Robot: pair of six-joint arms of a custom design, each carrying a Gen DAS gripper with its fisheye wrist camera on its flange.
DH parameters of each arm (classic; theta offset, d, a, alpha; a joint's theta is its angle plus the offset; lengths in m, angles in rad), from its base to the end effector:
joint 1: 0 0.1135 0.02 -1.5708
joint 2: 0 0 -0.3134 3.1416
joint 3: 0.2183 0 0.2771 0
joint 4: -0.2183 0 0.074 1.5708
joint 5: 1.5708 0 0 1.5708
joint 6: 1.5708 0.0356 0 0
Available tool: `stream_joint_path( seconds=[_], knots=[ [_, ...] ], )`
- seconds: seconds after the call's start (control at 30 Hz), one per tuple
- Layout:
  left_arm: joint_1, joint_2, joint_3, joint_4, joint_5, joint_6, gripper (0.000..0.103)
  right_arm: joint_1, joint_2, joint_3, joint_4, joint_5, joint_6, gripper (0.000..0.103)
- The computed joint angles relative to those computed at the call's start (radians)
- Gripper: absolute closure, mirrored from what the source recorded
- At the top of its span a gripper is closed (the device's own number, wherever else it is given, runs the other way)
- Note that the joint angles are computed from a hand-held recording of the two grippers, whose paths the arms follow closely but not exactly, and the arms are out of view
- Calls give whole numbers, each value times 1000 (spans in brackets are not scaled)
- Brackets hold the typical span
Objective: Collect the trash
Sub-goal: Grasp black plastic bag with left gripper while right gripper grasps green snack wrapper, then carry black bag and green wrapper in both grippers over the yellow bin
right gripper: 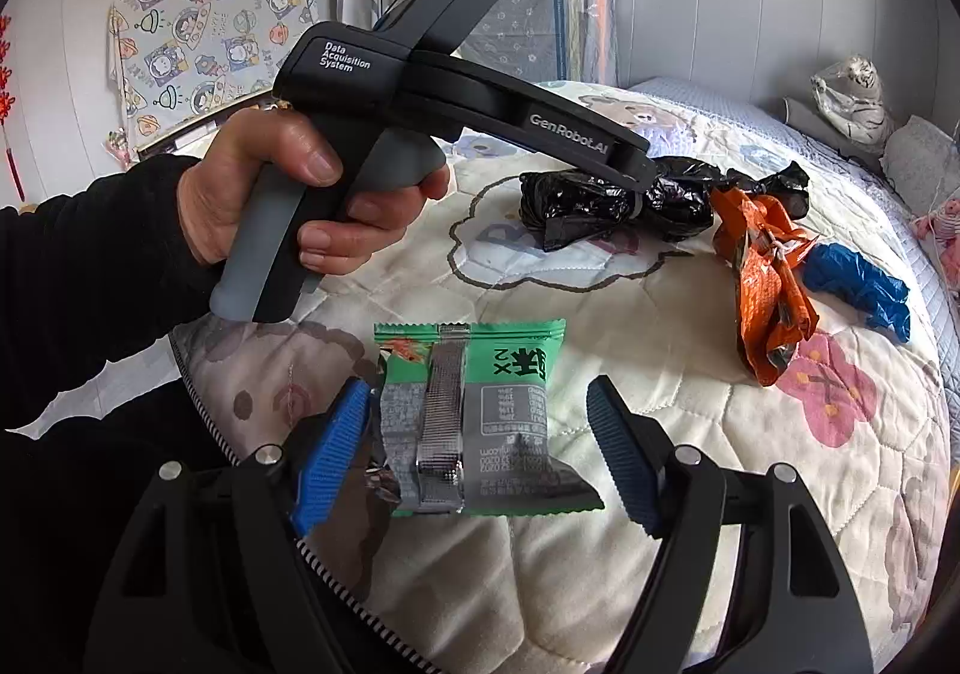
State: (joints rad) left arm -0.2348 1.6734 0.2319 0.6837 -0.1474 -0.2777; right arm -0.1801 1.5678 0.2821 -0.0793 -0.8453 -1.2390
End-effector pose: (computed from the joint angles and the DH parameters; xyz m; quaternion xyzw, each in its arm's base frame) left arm 0.2208 -0.0475 0.0897 -0.0487 0.9152 -0.0345 0.3986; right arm 0.1747 -0.0047 0.0886 -0.4945 0.7617 0.2485 0.3369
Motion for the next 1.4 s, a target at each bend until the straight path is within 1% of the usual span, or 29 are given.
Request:
stream_joint_path(
  seconds=[0.17,0.27,0.37,0.4,0.53,0.57,0.63,0.73,0.83,0.97,1.13,1.3,1.4],
  knots=[
    [-2,30,22,-5,0,-7,14,11,20,9,5,13,15,32],
    [-13,36,29,-6,-27,-6,14,19,34,13,18,24,31,37],
    [-23,50,49,-31,-55,5,26,24,47,23,16,33,43,41],
    [-20,54,57,-43,-51,3,31,25,51,26,15,36,46,45],
    [-10,73,78,-66,-43,7,50,31,65,31,26,46,57,50],
    [-8,79,84,-71,-35,6,52,32,70,33,27,49,58,50],
    [1,92,91,-73,-19,6,61,30,78,37,22,49,57,50],
    [-14,102,94,-71,-34,18,69,23,82,44,17,45,64,51],
    [-29,98,97,-76,-50,24,75,17,95,56,9,43,68,51],
    [-16,70,90,-85,-27,19,79,11,91,60,3,36,76,51],
    [18,-55,42,-103,28,3,80,-37,55,74,-61,-8,36,51],
    [30,-177,9,-148,23,-5,80,-55,47,87,-66,-22,48,51],
    [43,-226,0,-172,33,-8,80,-64,41,95,-80,-31,50,51]
  ],
)
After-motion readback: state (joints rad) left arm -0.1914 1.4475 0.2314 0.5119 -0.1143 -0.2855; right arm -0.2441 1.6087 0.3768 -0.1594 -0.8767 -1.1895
